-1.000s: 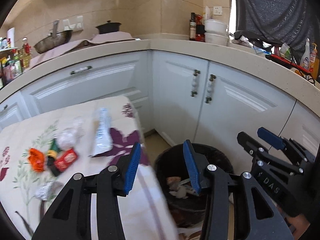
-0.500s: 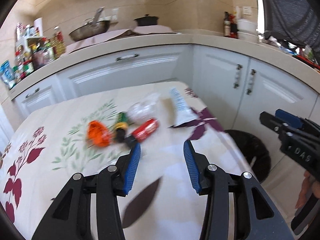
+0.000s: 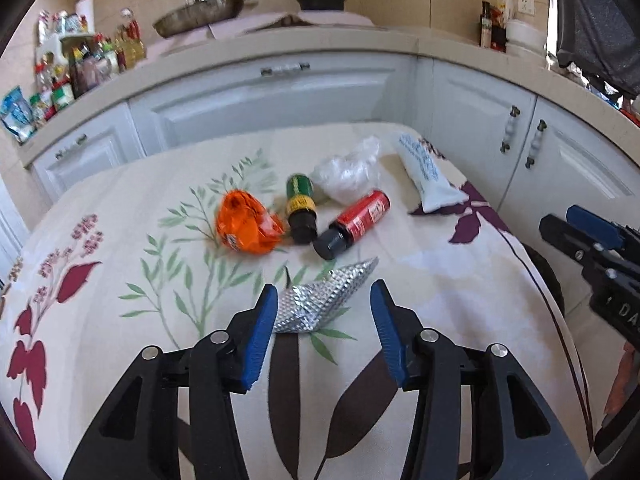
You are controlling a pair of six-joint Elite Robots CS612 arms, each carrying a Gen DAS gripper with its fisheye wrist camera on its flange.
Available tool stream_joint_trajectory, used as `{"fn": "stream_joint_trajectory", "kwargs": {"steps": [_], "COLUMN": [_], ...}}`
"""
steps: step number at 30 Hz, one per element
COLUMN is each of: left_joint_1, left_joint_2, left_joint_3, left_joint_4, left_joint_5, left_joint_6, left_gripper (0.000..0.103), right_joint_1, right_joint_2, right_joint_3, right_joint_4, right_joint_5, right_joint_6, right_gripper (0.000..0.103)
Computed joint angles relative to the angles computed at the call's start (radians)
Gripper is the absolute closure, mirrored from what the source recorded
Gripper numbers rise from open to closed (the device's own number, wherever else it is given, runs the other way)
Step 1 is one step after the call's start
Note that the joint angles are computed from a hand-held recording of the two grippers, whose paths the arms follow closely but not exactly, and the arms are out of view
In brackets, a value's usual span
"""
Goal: Collect trash
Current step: 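Grasp the silver foil packet with the left gripper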
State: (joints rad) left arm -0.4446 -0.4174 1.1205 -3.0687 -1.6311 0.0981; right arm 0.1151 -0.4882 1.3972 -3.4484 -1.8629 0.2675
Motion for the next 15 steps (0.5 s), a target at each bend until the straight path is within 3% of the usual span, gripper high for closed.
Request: {"fn": "stream_joint_trajectory", "kwargs": {"steps": [3, 8, 10, 15], "left_joint_1": [0.001, 0.004, 0.004, 0.005], "left_joint_2": [0.004, 0.012, 0.012, 0.011], "left_joint_3": [-0.018, -0.036, -0.035, -0.028], "left_joint_4": [0.059, 0.081, 0.078, 0.055], "left_joint_5": [-0.008, -0.011, -0.013, -0.024], "left_joint_6": [0.007, 0.006, 0.015, 0.04], "left_gripper": [0.054, 0.055, 0.067, 0.075], "right_joint_1": [-0.002, -0.004, -0.004, -0.002], "right_joint_2": [-0.002, -0.003, -0.003, -0.002], "right_joint_3": [0.0, -0.003, -0.008, -0.024], "right_joint_4": [0.009, 0.026, 0.037, 0.058], "right_joint_5": [0.004, 0.013, 0.019, 0.028], "right_joint_6": [0.006, 0.003, -0.002, -0.017], "right_gripper": [0.049, 0.049, 0.049, 0.049]}}
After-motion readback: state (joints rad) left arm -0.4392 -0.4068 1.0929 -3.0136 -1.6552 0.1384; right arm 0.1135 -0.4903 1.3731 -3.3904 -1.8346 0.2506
